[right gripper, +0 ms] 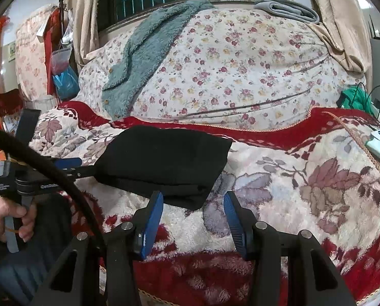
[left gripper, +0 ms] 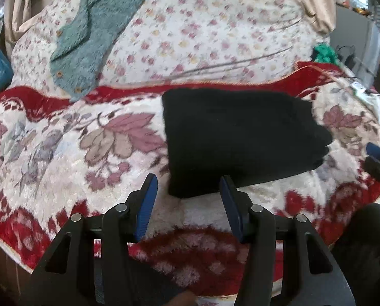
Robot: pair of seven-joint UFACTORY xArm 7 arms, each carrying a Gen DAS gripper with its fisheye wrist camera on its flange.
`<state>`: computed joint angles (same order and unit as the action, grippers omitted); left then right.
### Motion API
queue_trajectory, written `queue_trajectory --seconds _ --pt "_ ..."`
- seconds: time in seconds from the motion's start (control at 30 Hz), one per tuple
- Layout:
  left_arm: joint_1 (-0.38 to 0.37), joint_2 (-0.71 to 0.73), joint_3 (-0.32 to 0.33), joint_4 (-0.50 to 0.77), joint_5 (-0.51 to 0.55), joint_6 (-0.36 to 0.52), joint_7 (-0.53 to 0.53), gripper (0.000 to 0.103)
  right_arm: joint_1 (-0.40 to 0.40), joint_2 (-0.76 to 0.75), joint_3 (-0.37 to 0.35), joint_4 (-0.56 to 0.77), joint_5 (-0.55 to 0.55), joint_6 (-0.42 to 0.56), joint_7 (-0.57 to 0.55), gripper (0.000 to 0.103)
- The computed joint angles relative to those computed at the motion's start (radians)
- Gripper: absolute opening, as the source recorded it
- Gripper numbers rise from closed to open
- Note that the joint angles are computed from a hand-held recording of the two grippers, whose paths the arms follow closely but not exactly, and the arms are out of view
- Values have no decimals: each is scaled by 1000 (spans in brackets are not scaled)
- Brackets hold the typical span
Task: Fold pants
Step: 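Release the folded pants on the blanket and withdraw both grippers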
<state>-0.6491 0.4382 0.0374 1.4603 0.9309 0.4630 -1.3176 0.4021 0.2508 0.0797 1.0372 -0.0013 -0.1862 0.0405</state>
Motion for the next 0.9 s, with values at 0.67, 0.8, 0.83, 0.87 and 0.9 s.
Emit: queue_trajectory --seconds 0.67,0.8,0.83,0.87,0.9 --pt "-19 -5 -30 3 108 37 -75 51 -72 2 68 -2 -39 -4 14 47" --pt "-29 2 -27 12 95 53 -55 51 -75 3 71 -2 -40 -4 14 47" --pt "-31 3 -26 14 93 58 -52 51 -74 3 70 -2 -40 -3 14 47" --pt "-30 5 -27 17 87 61 -44 51 -78 3 74 -2 -41 -4 14 47" --pt "-32 7 -26 20 83 68 -39 51 -78 2 74 -3 -41 -6 15 47"
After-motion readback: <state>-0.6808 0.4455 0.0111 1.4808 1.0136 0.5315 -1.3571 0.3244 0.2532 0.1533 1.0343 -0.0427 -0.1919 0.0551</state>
